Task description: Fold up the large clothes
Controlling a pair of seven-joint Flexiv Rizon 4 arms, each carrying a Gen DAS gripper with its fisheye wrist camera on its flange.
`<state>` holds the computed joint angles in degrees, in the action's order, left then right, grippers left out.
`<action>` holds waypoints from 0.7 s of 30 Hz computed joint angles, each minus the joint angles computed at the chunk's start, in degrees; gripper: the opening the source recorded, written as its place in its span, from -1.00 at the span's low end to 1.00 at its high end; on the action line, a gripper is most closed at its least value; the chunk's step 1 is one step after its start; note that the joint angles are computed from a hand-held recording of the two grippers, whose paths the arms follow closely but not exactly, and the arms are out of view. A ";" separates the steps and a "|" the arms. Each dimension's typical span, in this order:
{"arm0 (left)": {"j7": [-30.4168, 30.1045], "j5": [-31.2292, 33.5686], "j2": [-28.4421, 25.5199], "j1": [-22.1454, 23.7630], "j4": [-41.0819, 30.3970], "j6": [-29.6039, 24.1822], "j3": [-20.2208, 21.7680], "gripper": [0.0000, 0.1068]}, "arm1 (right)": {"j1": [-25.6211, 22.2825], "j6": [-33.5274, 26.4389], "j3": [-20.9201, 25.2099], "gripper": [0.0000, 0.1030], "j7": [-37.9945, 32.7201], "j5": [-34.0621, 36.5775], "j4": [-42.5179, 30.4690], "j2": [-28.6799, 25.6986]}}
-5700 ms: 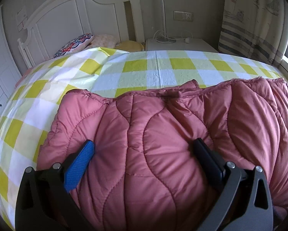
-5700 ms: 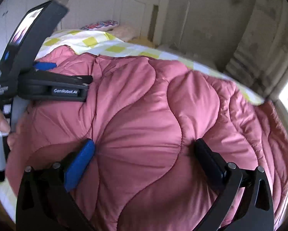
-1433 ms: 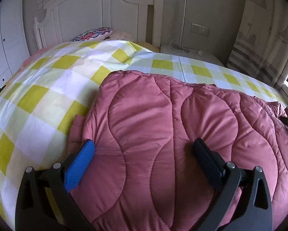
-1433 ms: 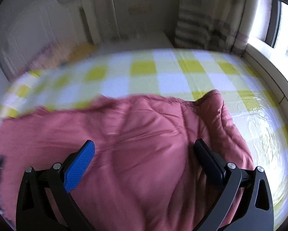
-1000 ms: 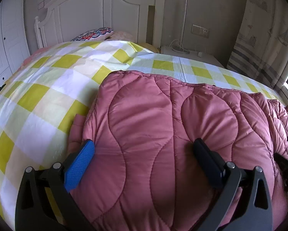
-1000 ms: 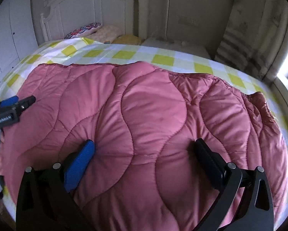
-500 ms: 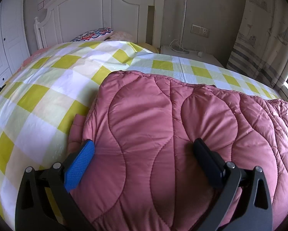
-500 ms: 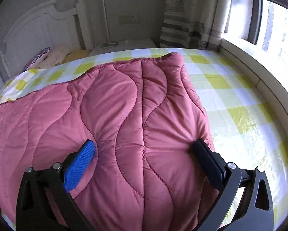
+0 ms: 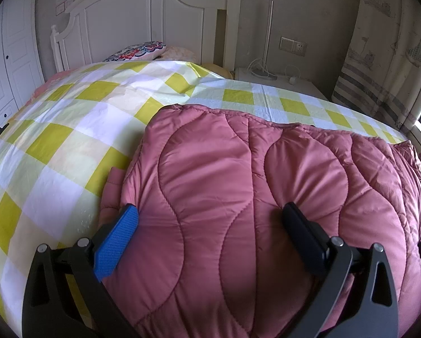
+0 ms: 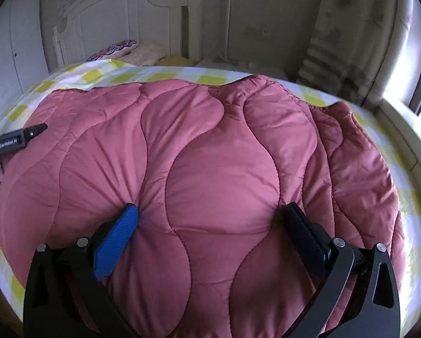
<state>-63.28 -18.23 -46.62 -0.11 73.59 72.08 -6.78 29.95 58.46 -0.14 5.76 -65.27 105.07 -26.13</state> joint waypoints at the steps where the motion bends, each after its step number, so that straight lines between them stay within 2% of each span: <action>1: -0.09 0.12 0.05 -0.10 0.09 0.09 0.15 0.89 | -0.21 -0.03 0.32 0.91 -0.75 0.79 -0.01 0.09; 3: -0.15 0.18 0.11 -0.10 0.22 0.20 0.18 0.89 | -0.69 -0.36 0.66 0.91 -1.45 2.21 0.97 1.48; 6: -0.17 0.20 0.03 -0.06 0.07 0.17 0.13 0.89 | -0.79 -2.71 -0.03 0.91 5.63 -0.52 4.58 5.24; 8: -0.24 0.22 0.15 -0.09 0.30 0.27 0.13 0.89 | -1.77 -6.78 0.58 0.91 10.45 -0.90 7.39 7.70; 9: -0.19 0.20 0.03 -0.03 0.07 0.15 0.09 0.89 | -2.57 -7.80 1.39 0.91 11.08 0.05 8.21 8.10; 12: -0.14 0.21 0.14 0.01 0.35 0.38 -0.01 0.89 | -5.23 -3.81 2.01 0.91 13.57 -2.58 10.32 7.89; 16: -0.17 0.29 -0.15 -0.06 -0.25 0.06 0.21 0.89 | -5.15 -7.09 3.63 0.91 11.20 0.56 9.10 7.54; 18: -0.08 0.25 -0.17 0.03 -0.29 -0.07 0.10 0.89 | -4.58 -7.83 3.96 0.91 12.93 0.50 9.28 8.56; 19: -0.11 0.21 -0.16 0.04 -0.32 -0.19 0.09 0.89 | -4.49 -6.38 3.75 0.91 16.69 -2.47 10.57 9.98; 20: -0.13 0.19 0.00 0.03 0.04 0.02 0.02 0.89 | -5.18 -2.14 3.20 0.91 23.23 -8.50 12.58 11.66; 21: -0.15 0.21 -0.01 0.01 0.03 -0.05 0.07 0.89 | -6.95 4.41 2.40 0.91 32.27 -17.72 14.58 13.29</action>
<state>-63.43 -18.02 -46.63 -0.10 73.61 72.03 -6.72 22.99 62.87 2.26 38.03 -82.98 119.65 -12.84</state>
